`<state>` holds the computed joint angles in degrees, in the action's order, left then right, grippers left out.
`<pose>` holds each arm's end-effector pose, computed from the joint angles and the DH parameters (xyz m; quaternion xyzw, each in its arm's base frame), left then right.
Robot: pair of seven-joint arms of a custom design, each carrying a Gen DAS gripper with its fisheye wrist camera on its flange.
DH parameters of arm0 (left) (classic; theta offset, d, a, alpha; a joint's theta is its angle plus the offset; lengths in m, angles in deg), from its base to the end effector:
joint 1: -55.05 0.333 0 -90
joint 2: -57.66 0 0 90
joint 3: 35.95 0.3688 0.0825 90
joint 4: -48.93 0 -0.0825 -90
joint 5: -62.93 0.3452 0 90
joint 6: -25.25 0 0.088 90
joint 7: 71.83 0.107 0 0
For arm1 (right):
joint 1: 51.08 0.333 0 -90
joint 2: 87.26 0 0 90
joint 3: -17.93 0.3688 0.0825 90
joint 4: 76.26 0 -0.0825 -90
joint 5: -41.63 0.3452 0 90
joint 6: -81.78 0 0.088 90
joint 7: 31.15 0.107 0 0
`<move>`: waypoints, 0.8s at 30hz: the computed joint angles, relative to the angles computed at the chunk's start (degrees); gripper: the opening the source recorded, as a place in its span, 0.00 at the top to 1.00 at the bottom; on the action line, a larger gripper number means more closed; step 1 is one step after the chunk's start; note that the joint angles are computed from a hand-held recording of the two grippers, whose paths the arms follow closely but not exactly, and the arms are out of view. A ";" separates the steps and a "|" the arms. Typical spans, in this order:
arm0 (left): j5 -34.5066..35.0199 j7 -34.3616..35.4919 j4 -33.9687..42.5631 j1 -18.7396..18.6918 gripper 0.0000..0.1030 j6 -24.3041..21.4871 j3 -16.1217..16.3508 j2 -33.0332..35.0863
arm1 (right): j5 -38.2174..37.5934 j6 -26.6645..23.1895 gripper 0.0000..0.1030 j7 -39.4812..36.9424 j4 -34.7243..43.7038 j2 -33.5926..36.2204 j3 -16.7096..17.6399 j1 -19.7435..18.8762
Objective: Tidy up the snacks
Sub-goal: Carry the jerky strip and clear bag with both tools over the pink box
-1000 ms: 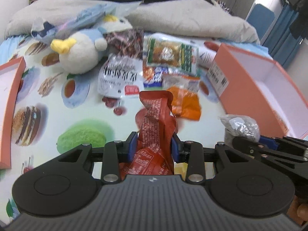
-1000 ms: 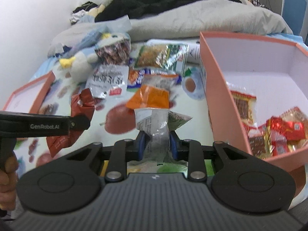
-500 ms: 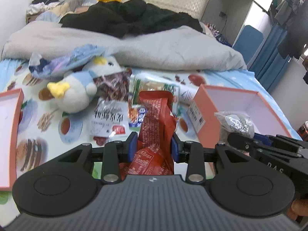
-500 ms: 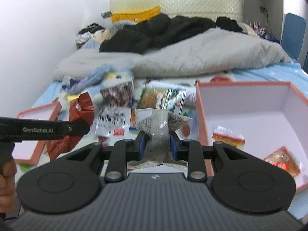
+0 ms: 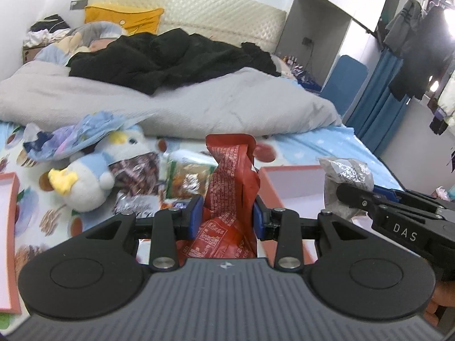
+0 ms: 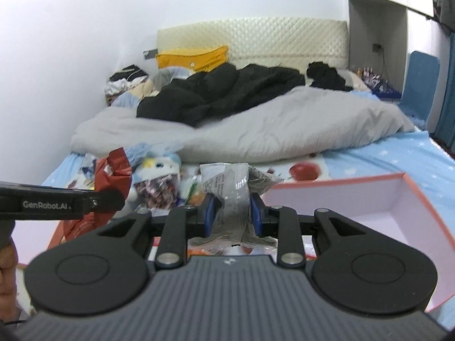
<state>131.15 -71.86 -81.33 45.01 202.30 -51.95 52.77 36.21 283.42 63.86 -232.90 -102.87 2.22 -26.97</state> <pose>0.4042 -0.2873 0.5319 -0.6122 0.6502 -0.4073 0.1912 0.3946 0.0604 0.5142 -0.6514 0.5691 -0.2893 0.4100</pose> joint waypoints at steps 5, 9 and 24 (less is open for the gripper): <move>-0.88 1.22 3.36 -1.61 0.60 -0.64 -0.53 1.81 | 0.13 0.48 0.71 -1.43 0.42 -0.80 -0.54 -1.86; -2.50 3.10 6.02 -3.59 0.60 -1.03 -0.29 3.55 | 0.42 0.79 0.71 -3.04 0.77 -1.19 -1.02 -3.41; -20.01 21.18 17.99 -12.92 0.60 -3.60 0.01 17.80 | -3.51 -0.53 0.71 -2.30 0.75 1.92 -13.70 -1.75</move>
